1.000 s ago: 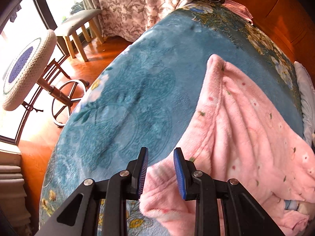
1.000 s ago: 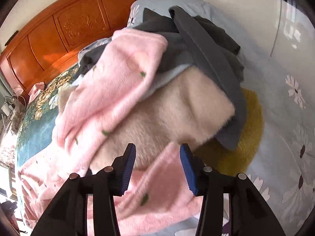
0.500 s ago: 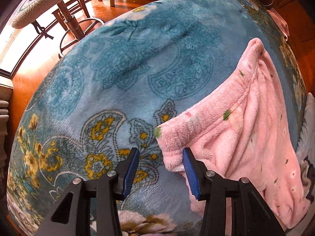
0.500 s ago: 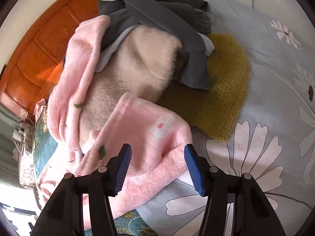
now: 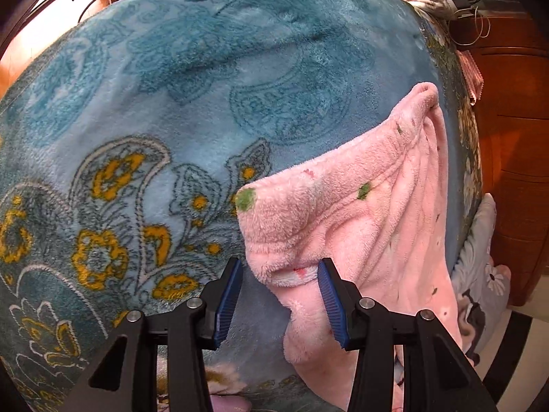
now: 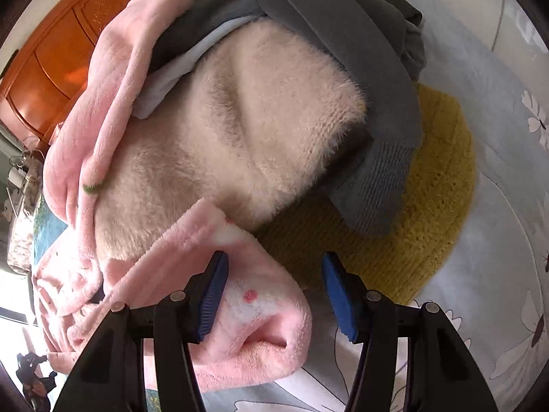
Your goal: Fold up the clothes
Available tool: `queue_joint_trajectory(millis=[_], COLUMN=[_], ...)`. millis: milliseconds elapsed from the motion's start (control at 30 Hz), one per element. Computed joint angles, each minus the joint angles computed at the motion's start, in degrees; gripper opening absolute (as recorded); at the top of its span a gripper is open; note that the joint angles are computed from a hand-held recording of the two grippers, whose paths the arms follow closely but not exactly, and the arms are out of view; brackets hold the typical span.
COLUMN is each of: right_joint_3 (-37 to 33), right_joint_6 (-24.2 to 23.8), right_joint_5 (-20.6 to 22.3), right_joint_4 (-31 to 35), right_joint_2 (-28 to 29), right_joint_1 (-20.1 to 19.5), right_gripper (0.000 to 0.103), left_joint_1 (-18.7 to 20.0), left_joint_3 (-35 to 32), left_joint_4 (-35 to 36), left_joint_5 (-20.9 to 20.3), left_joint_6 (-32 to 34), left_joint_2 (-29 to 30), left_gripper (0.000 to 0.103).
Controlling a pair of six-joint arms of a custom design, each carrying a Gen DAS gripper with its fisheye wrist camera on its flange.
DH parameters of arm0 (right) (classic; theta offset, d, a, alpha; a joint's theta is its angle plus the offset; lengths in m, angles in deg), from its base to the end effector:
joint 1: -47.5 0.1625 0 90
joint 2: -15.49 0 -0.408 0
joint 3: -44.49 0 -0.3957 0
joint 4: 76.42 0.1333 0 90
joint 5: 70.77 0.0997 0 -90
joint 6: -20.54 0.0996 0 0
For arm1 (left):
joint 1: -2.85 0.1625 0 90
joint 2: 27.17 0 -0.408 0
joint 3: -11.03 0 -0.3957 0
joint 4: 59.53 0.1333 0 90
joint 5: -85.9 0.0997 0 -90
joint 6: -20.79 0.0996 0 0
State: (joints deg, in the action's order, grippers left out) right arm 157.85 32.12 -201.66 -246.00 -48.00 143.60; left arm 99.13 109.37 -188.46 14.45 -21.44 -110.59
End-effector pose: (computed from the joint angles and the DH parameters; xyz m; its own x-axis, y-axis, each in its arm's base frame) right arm 0.1273 -0.5506 0.2091 -0.7887 0.4107 0.4575 0.0674 0.7974 -0.5997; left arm 0.2251 -0.5372 0.4202 -0.6201 -0.7823 0.0583 -0.6978 0.5161 -0.4966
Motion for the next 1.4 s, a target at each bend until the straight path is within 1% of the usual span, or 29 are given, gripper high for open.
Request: queue_joint_trajectory(millis=[33, 67, 100, 133, 167, 200, 233, 267, 333, 400, 467, 500, 567, 633, 667, 700, 800, 833, 900, 967, 1033, 1067, 1100, 1167, 1233, 1267, 1333, 1367, 1400], right_joint_3=[0.3, 0.3, 0.3, 0.3, 0.3, 0.2, 0.4, 0.7, 0.6, 2.3, 3.4, 4.8, 6.9, 8.5, 8.5, 8.3, 15.4, 17.1, 19.2, 19.2, 19.0, 18.7, 16.8, 13.9, 11.2, 9.7, 6.9, 6.4, 6.8], right_joint_6=[0.9, 1.7, 2.5, 3.2, 4.0, 4.6, 4.0, 3.4, 1.6, 1.2, 0.6, 0.8, 0.6, 1.3, 2.9, 4.4, 13.7, 15.5, 18.3, 20.8, 20.9, 19.0, 16.1, 10.2, 6.3, 4.5, 2.3, 2.5, 3.7], right_joint_5=[2.2, 2.6, 2.9, 3.2, 3.5, 2.7, 3.2, 3.8, 3.3, 2.5, 1.5, 0.4, -3.0, -5.9, -5.9, -5.6, -2.9, -1.7, 0.0, -0.1, 3.1, 4.4, 4.5, 1.3, 0.7, 0.8, -2.1, -2.8, -2.6], right_joint_4=[-0.3, 0.8, 1.9, 3.1, 4.2, 5.6, 5.5, 5.3, 4.5, -1.5, -7.7, -12.3, -19.1, -19.0, -16.5, -14.0, -13.5, -14.1, -14.7, -13.6, -18.2, -21.5, -23.5, -25.0, -25.7, -25.5, -21.6, -19.8, -18.5], right_joint_2=[-0.6, -0.8, -1.0, -1.2, -1.4, -1.4, -1.6, -1.8, -2.0, -4.2, -6.0, -7.5, -10.2, -11.5, -12.5, -13.5, -17.8, -18.6, -19.3, -19.5, -19.2, -18.2, -16.3, -14.8, -13.9, -13.4, -12.2, -12.0, -12.3], right_joint_1=[-0.6, -0.4, -0.2, 0.0, 0.2, 1.1, 2.1, 3.0, 5.6, 7.8, 10.1, 11.5, 13.7, 14.1, 12.6, 11.0, 7.4, 6.1, 4.1, 3.4, 3.1, 3.2, 3.7, 7.1, 9.2, 10.0, 11.3, 11.3, 10.9], right_gripper=[0.058, 0.058, 0.05, 0.028, 0.015, 0.006, 0.005, 0.005, 0.004, 0.004, 0.004, 0.003, 0.003, 0.003, 0.003, 0.003, 0.003, 0.003, 0.003, 0.003, 0.003, 0.003, 0.002, 0.0, 0.0, 0.0, 0.0, 0.0, 0.0], left_joint_1=[-0.4, -0.9, -1.2, -1.7, -2.3, -2.9, -3.6, -4.3, -5.4, -6.2, -7.2, -7.7, -8.1, -6.5, -5.7, -4.6, -2.4, -2.0, -2.5, -4.0, -5.6, -6.4, -7.3, -9.0, -10.5, -10.5, -10.3, -9.6, -8.9], left_joint_3=[0.1, 0.1, 0.4, 0.6, 0.7, 0.9, 1.0, 1.1, 1.7, 2.7, 4.2, 4.5, 3.1, 2.1, 2.1, 3.7, 4.1, 4.4, 4.4, 3.8, 3.2, 3.0, 2.7, 1.8, 1.0, 0.8, 0.5, 0.5, 0.5], left_joint_4=[-0.1, -0.1, -0.4, -0.6, -0.6, -0.6, -0.5, -0.6, -2.4, -7.7, -14.3, -16.7, -16.3, -13.7, -12.5, -11.4, -10.1, -10.2, -10.5, -9.7, -10.8, -12.0, -13.0, -12.6, -11.5, -10.8, -9.5, -9.0, -8.5], left_joint_5=[0.9, 1.8, 2.3, 3.0, 4.3, 5.6, 7.3, 8.7, 9.7, 7.7, 6.4, 6.0, 8.4, 8.5, 8.3, 7.4, 5.2, 4.6, 3.8, 4.4, 4.7, 4.6, 5.2, 7.1, 9.4, 9.8, 10.4, 9.5, 8.7], left_joint_6=[0.0, 0.2, 0.5, 0.9, 1.2, 1.5, 2.0, 2.4, 3.2, 5.5, 10.3, 12.6, 16.8, 15.4, 14.2, 11.7, 7.9, 7.1, 7.6, 8.1, 9.1, 9.9, 10.9, 12.8, 14.5, 14.6, 14.7, 13.9, 13.3], left_joint_2=[0.1, 0.1, 0.0, -0.1, -0.2, -0.4, -0.5, -0.7, -1.6, -3.4, -5.6, -6.4, -6.4, -5.4, -5.2, -6.0, -5.3, -5.2, -6.0, -6.9, -7.5, -7.6, -7.5, -7.0, -6.4, -6.0, -5.2, -5.1, -5.0], left_gripper=[0.047, 0.047, 0.044, 0.03, 0.026, 0.018, 0.011, 0.01, 0.008, 0.008, 0.008, 0.008, 0.008, 0.008, 0.008, 0.008, 0.007, 0.007, 0.007, 0.007, 0.006, 0.006, 0.006, 0.006, 0.007, 0.007, 0.007, 0.007, 0.007])
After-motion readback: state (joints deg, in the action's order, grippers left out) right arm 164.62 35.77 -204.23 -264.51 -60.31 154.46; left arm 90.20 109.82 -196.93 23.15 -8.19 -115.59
